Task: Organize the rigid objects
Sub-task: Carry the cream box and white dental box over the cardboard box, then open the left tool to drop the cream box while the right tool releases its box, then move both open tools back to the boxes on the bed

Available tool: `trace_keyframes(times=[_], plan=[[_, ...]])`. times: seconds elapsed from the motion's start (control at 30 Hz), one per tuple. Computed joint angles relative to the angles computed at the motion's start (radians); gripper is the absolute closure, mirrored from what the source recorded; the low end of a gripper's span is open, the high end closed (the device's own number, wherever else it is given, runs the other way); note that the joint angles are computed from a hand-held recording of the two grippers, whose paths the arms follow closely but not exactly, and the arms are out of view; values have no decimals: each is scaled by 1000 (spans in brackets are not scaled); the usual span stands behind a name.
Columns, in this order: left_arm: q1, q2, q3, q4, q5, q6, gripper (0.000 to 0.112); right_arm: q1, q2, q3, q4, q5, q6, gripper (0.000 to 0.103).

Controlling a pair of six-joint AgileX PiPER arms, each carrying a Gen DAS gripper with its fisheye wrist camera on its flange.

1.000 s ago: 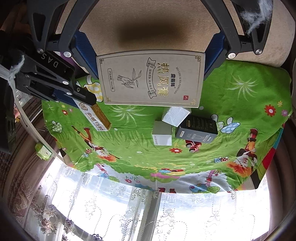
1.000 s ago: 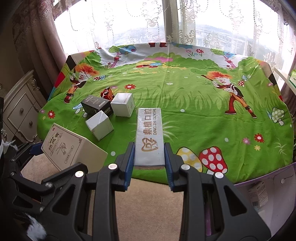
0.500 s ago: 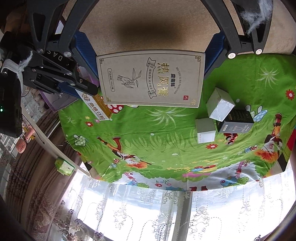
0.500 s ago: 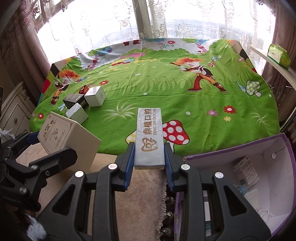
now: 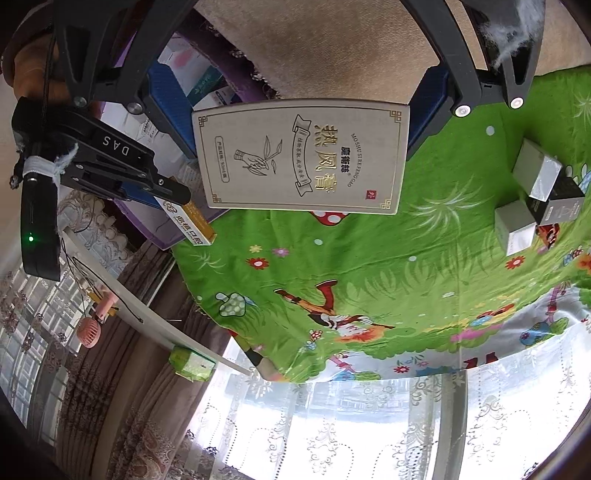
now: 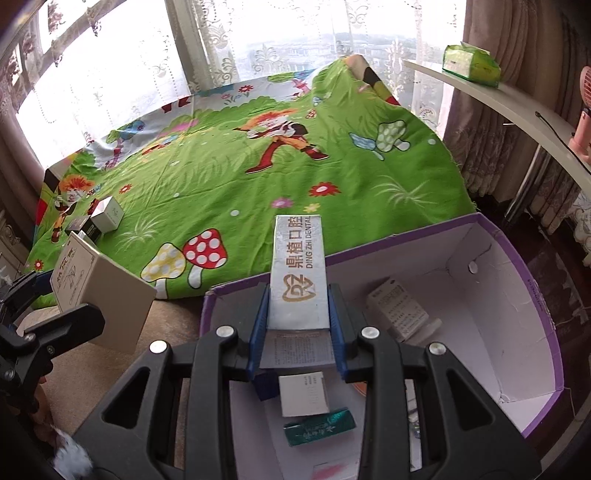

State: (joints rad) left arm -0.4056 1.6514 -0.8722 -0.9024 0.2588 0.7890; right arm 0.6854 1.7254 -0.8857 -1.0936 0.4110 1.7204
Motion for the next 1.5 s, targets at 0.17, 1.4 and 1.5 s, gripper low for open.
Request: trace_keyframes(times=[0.17, 1.4, 1.5], plan=[[-55, 51, -64, -73, 34, 65, 10, -57, -63, 71, -21, 28, 31, 68], [43, 105, -119, -440, 189, 345, 10, -88, -134, 56, 81, 117, -80, 55], [76, 96, -105, -460, 200, 373, 10, -67, -113, 27, 98, 122, -102, 53]])
